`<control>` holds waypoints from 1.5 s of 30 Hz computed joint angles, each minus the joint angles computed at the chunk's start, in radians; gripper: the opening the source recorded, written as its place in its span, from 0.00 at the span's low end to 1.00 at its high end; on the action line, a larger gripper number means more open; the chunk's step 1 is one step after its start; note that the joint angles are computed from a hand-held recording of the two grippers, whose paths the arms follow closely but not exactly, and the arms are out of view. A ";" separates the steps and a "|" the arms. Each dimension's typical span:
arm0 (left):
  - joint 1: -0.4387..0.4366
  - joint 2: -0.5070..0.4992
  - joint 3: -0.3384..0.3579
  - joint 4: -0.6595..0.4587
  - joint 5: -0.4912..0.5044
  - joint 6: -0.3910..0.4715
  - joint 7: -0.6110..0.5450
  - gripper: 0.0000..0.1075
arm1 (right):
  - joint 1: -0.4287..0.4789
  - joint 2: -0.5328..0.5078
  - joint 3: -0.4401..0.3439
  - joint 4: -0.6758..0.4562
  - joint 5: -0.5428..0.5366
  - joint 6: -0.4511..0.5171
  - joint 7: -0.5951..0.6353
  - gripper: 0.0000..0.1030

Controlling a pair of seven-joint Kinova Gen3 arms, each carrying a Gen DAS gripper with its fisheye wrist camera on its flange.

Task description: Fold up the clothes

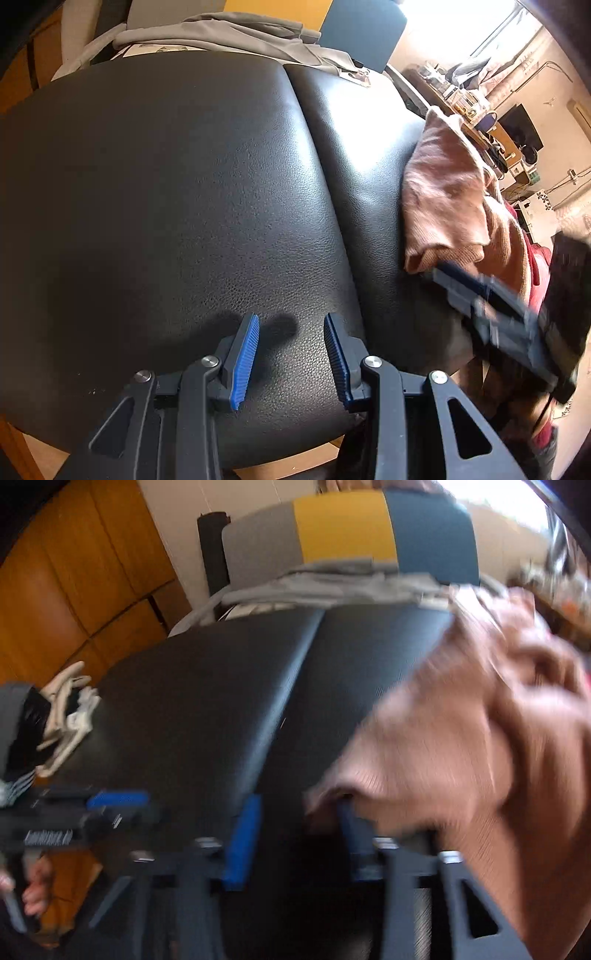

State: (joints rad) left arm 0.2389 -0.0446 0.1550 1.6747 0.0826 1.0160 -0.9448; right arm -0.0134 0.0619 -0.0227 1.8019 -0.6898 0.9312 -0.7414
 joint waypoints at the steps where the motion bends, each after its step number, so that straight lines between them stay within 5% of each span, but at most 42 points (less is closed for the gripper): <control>1: 0.003 0.005 0.003 -0.006 -0.004 -0.002 -0.001 0.34 | 0.009 -0.007 0.012 0.032 -0.026 0.010 0.032 0.57; 4: 0.028 0.043 0.026 -0.059 -0.054 0.016 -0.001 0.34 | 0.073 -0.039 0.055 0.085 -0.071 0.087 0.055 0.59; 8: 0.048 0.093 0.042 -0.151 -0.054 0.002 -0.091 0.34 | 0.145 -0.142 0.145 0.168 -0.109 0.040 0.044 0.63; 10: 0.077 0.134 0.040 -0.213 -0.055 -0.010 -0.152 0.34 | 0.182 -0.175 0.148 0.185 -0.080 -0.036 -0.028 0.75; 15: 0.205 0.272 0.042 -0.391 -0.207 0.018 -0.217 0.34 | 0.189 -0.141 0.183 0.172 0.034 -0.054 -0.161 0.77; 21: 0.270 0.428 0.007 -0.612 -0.207 0.128 -0.309 0.34 | 0.184 -0.172 0.221 0.236 -0.024 -0.074 -0.012 0.95; 26: 0.213 0.588 0.004 -0.838 -0.073 0.247 -0.316 0.34 | 0.173 -0.182 0.221 0.263 -0.033 -0.124 0.031 1.00; 31: 0.319 0.685 -0.092 -1.004 -0.186 0.343 -0.294 0.34 | 0.176 -0.217 0.262 0.306 -0.043 -0.136 0.127 1.00; 39: 0.398 0.647 -0.127 -0.877 -0.307 0.249 -0.291 0.26 | 0.138 -0.247 0.245 0.348 -0.020 -0.211 0.123 1.00; 42: 0.361 0.595 -0.110 -0.793 -0.275 0.173 -0.251 0.07 | 0.134 -0.267 0.243 0.355 0.026 -0.218 0.104 1.00; 45: 0.291 0.534 -0.087 -0.692 -0.199 0.091 -0.214 0.04 | 0.118 -0.255 0.296 0.321 0.041 -0.142 0.114 1.00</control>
State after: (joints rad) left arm 0.5302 0.4890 0.0684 0.9831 -0.1164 1.1070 -1.1587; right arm 0.1047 -0.1934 0.2736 2.1234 -0.6487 0.7889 -0.6277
